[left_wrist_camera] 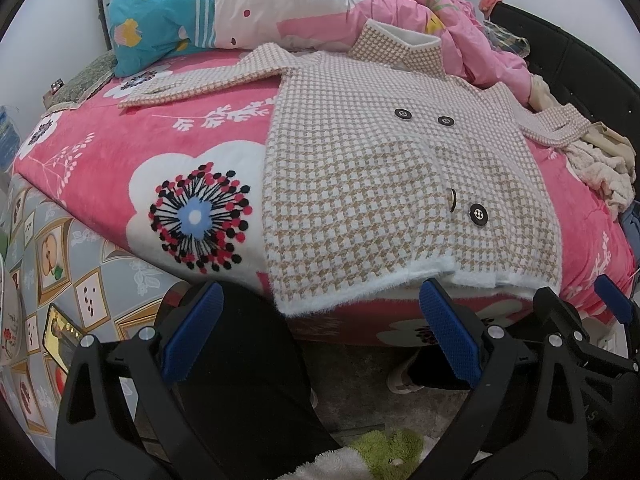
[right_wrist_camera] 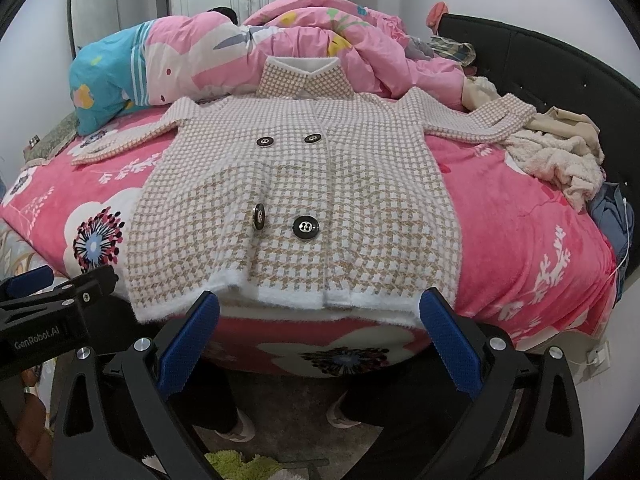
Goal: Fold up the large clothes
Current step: 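Move both tools forward over the spread houndstooth coat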
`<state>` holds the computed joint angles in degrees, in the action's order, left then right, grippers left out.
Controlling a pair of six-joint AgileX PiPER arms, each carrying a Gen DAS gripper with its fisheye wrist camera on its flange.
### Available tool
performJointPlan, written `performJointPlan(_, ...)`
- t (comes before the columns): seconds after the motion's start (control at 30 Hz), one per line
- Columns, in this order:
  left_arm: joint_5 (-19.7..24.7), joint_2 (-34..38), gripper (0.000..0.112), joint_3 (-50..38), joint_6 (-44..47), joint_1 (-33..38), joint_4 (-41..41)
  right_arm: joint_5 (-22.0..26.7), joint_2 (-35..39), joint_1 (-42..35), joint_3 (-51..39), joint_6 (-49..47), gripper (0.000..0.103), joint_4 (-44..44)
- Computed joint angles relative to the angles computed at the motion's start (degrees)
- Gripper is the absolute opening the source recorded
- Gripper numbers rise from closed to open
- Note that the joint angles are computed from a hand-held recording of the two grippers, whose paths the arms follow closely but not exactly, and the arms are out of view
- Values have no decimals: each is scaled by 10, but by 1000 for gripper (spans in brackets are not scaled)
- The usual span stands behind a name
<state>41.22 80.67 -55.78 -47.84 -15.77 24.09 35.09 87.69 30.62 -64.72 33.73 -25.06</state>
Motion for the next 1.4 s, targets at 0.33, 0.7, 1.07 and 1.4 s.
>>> performJointPlan(0.33,-2,-1,95,1,0,0,0,0,1,4,-2,7,98,-6)
performJointPlan(0.7,2,-2,95,0,-3,-2,3,-2,2,3,-5,6,98,-5)
performJointPlan(1.07,1,-6,95,-1,22,16,-11,-1,7,4,-11,5,98,-3)
performJointPlan(1.4,-5,-2,95,-2,36,31,-18,1,11,7,-15,9,98,-8)
